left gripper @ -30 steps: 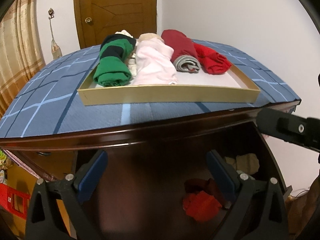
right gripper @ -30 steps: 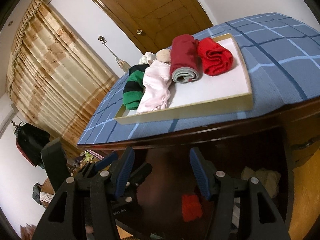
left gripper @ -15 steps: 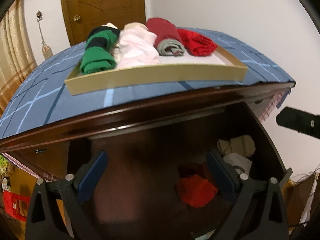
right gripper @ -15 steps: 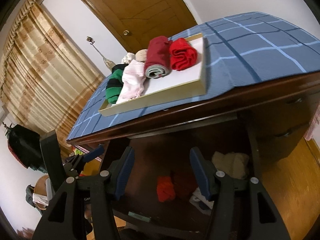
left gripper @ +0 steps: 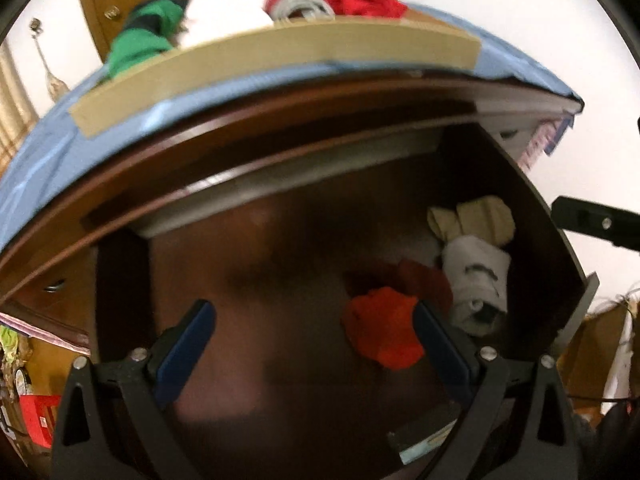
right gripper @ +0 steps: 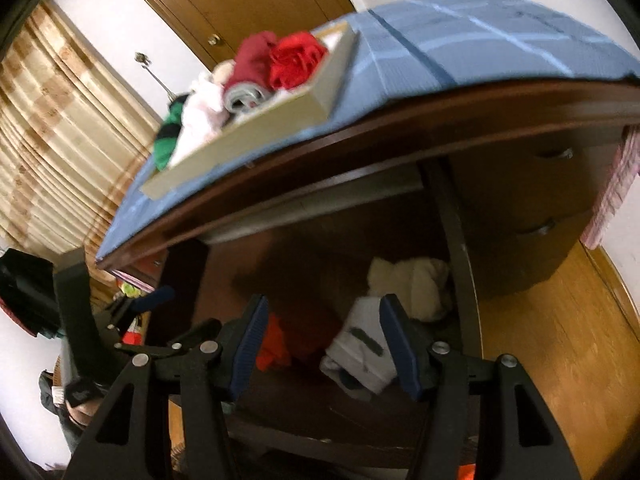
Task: Take underwear out of drawer
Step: 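Grasp the red knit underwear with the left tool while the right tool grasps the grey underwear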
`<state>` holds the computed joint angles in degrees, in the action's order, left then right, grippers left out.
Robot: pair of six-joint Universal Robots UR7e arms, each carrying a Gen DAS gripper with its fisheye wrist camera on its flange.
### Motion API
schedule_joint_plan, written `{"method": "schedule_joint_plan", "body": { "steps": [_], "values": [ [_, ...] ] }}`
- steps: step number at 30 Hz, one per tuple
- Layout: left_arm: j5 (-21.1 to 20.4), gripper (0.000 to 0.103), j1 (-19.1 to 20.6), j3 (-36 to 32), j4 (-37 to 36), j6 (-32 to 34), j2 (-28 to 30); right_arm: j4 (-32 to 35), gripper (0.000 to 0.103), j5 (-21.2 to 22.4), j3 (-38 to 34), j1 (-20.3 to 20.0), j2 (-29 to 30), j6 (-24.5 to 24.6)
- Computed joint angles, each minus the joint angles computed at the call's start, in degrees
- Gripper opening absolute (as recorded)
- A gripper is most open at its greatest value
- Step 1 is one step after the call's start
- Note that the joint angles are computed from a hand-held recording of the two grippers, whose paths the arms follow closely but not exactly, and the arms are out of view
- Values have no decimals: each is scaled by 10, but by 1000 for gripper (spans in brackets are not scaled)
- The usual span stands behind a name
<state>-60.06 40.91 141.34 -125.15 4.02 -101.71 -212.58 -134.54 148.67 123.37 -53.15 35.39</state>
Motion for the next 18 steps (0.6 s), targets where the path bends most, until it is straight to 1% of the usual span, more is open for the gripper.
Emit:
{"method": "schedule_joint_plan", "body": {
  "steps": [2, 4, 8, 10, 13, 15, 18],
  "values": [
    [0, 100, -1, -4, 13, -8, 17, 0, 60, 18, 6, -16, 4, 8],
    [1, 100, -5, -6, 22, -6, 35, 17, 60, 29, 6, -29, 5, 18],
    [-12, 100, -11, -11, 28, 25, 72, 39, 60, 41, 6, -43, 6, 26],
    [-22, 100, -8, -16, 31, 40, 96, 69, 60, 43, 1, -50, 3, 28],
    [-25, 97, -3, -22, 45, 42, 123, 64, 60, 65, 3, -67, 10, 27],
    [-31, 97, 1, -25, 47, 55, 140, 69, 60, 64, 1, -68, 11, 27],
    [-28, 97, 7, -34, 55, 58, 159, 92, 60, 62, -5, -70, 6, 30]
  ]
}}
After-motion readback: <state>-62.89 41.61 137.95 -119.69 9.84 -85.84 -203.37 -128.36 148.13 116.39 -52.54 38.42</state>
